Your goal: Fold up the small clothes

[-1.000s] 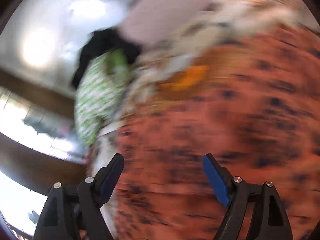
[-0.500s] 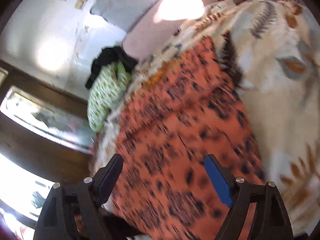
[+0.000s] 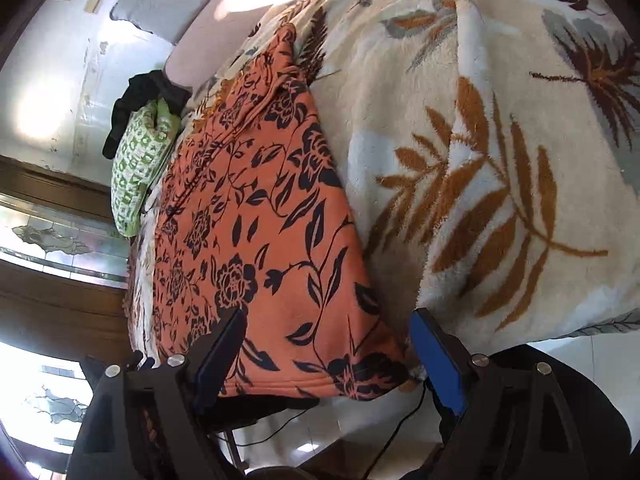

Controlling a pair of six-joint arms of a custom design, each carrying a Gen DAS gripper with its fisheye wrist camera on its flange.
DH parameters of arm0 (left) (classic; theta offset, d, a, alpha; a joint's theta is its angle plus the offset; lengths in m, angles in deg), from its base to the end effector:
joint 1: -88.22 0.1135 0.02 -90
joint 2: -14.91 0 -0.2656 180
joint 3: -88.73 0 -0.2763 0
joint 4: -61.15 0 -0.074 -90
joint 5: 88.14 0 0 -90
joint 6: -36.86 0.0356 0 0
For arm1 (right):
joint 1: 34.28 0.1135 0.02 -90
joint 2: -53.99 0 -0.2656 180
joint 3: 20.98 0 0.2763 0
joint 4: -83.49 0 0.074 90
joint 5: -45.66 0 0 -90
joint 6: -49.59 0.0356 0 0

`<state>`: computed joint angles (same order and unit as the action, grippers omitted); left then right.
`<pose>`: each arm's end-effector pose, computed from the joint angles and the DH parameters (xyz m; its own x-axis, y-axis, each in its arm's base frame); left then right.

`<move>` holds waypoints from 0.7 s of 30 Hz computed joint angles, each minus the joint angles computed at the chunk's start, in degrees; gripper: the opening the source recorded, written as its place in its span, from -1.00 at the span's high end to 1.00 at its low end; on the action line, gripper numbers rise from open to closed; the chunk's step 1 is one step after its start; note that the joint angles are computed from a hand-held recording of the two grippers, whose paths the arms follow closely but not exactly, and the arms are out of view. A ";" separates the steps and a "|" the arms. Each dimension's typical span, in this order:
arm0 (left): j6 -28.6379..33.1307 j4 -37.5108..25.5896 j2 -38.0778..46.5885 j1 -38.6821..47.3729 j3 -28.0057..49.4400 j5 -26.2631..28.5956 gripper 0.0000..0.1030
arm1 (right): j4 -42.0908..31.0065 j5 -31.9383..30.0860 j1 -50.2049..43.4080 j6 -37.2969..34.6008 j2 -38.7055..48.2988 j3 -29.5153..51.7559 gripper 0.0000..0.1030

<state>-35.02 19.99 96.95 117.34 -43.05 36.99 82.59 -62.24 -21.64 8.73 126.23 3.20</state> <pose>0.2192 0.0986 0.1232 -0.8852 -0.2019 -0.4192 0.0080 0.8942 -0.4476 0.1874 0.0532 0.0796 -0.7879 0.5609 -0.2542 0.2916 0.7034 0.6482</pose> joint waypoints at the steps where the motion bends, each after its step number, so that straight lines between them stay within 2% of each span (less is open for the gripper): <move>1: -0.10 -0.04 0.89 0.07 0.30 0.08 -0.59 | 1.41 0.50 0.20 0.26 0.43 -0.50 -0.67; 3: -0.85 0.73 2.30 0.07 0.60 0.33 -0.59 | 1.24 1.97 0.94 0.40 2.18 0.32 -0.67; 5: -1.90 1.59 3.69 0.05 1.01 0.69 -0.59 | 2.29 0.87 0.38 0.06 3.66 0.65 -0.67; 9: -2.22 1.44 5.21 0.06 1.38 -1.35 -0.59 | 1.78 0.78 0.46 -0.50 4.61 1.36 -0.65; 14: -1.59 2.16 4.90 0.77 0.89 -1.94 -0.59 | -1.75 2.08 1.27 -0.02 -1.82 -0.03 -0.65; 18: -2.35 3.85 6.32 -0.95 0.71 -4.31 -0.59 | -1.68 0.91 1.05 -0.88 3.10 2.31 -0.61; 20: -2.02 4.14 6.21 -1.44 0.49 -4.89 -0.59 | -2.51 0.91 1.99 -1.82 5.24 3.68 -0.28; 21: -1.95 4.53 6.04 -1.64 0.22 -5.09 -0.59 | -3.27 1.59 2.43 -1.98 6.08 4.24 -0.22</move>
<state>-36.98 24.52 102.99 115.70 -42.84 31.90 79.32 -60.65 -19.22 6.75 132.31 7.44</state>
